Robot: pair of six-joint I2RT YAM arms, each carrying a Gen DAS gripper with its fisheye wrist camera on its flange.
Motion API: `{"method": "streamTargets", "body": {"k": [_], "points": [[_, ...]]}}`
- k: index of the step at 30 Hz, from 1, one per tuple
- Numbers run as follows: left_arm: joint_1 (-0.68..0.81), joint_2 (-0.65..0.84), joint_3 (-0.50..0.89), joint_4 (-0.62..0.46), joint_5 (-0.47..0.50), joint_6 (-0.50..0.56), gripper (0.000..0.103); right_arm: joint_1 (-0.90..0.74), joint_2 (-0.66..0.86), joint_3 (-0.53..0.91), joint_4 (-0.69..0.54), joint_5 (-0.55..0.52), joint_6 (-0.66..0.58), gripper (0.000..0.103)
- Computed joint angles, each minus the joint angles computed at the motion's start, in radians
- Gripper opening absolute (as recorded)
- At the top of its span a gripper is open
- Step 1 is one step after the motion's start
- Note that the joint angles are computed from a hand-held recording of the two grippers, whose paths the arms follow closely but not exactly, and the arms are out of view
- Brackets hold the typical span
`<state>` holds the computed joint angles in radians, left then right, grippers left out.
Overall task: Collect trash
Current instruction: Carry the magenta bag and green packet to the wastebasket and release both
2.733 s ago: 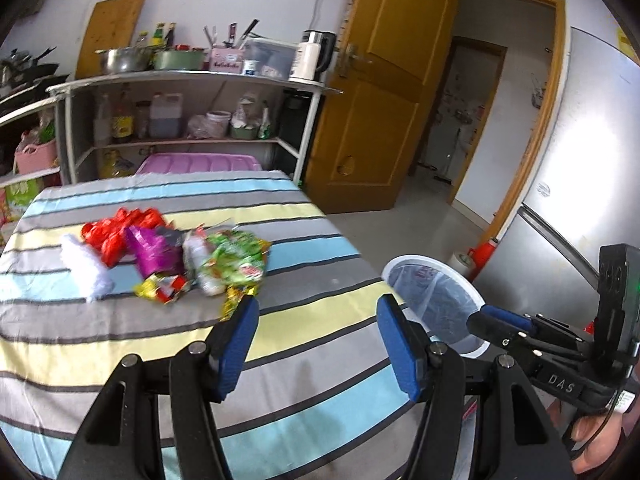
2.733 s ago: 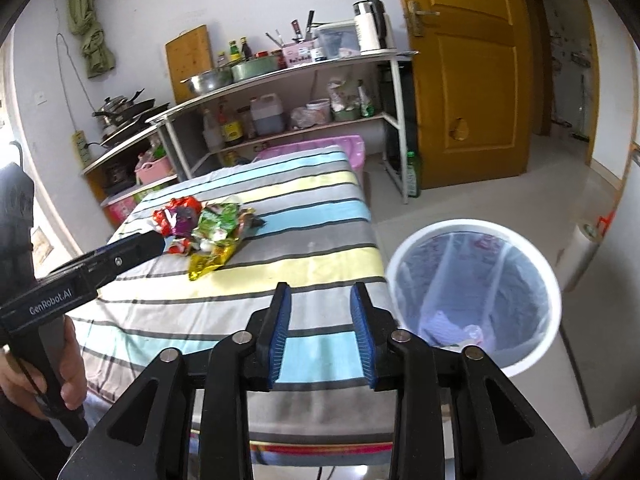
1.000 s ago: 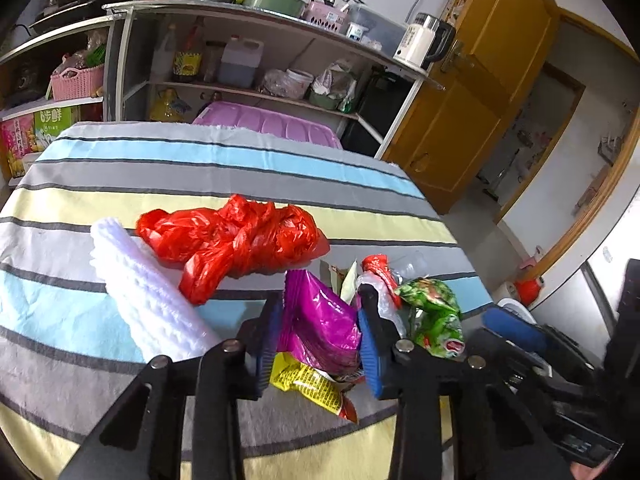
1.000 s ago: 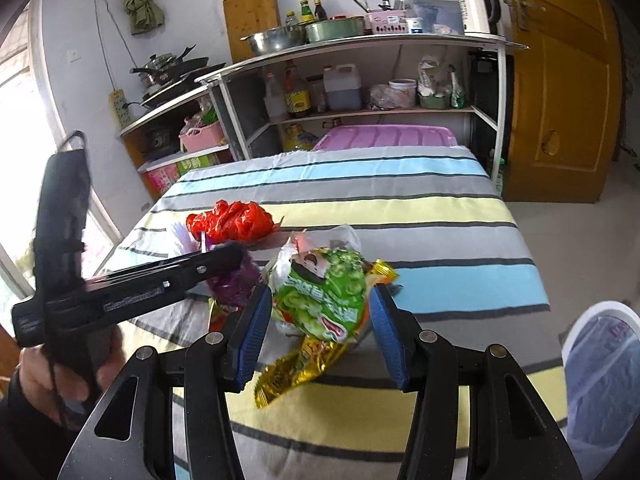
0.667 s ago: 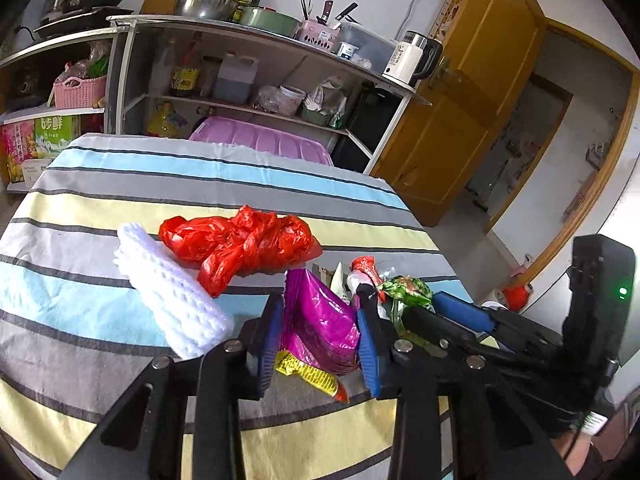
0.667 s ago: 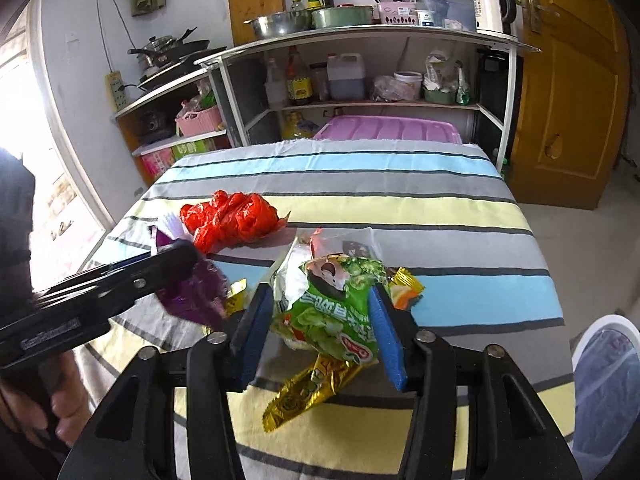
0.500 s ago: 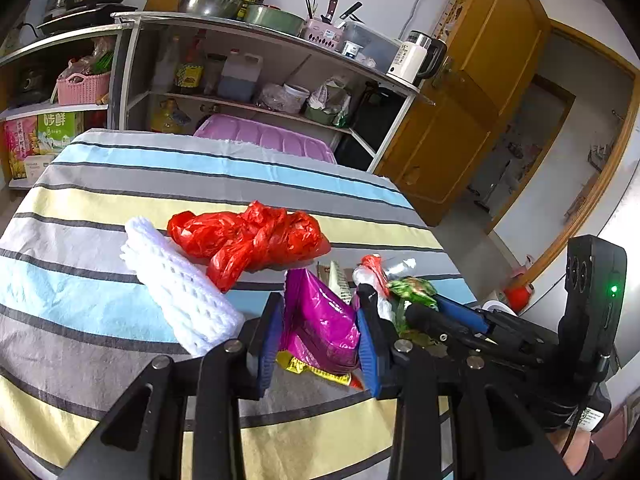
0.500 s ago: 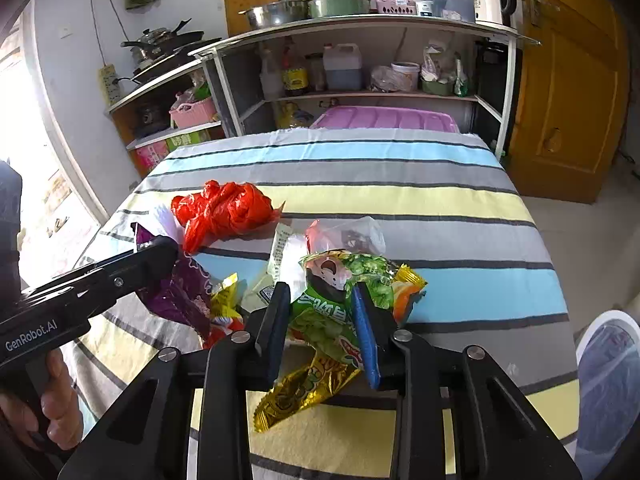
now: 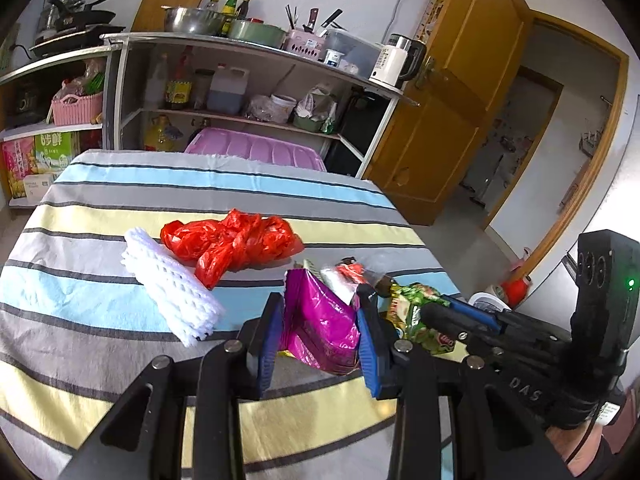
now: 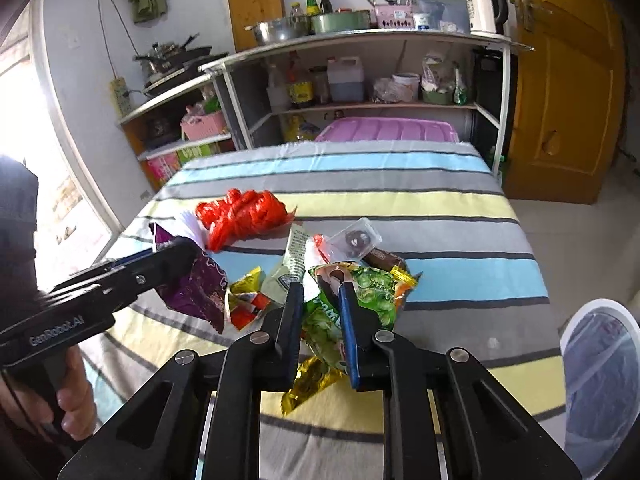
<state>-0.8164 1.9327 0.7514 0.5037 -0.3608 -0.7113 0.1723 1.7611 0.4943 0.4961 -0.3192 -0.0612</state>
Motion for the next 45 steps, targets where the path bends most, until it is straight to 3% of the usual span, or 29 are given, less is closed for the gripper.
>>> {"method": "streamTargets", "body": {"k": [12,24,29,35,45], "points": [[-0.142,-0.053,0.060,-0.110,-0.088,-0.015,0.037,-0.167,-0.330,-0.187,-0.106,-0.095,-0.058,0.019],[-0.257,0.019,0.242,-0.211,-0.103,0.000,0.037,-0.531,-0.614,-0.262,-0.366,-0.284,-0.241,0.019],[-0.280,0.097,0.375,-0.259,-0.074,0.031,0.037,-0.711,-0.594,-0.240,-0.429,-0.370,-0.344,0.019],[-0.289,0.223,0.578,-0.332,-0.019,0.075,0.037,-0.891,-0.463,-0.180,-0.442,-0.438,-0.442,0.019],[-0.285,0.449,0.944,-0.468,0.067,0.135,0.037,-1.024,-0.198,-0.043,-0.391,-0.457,-0.491,0.019]]}}
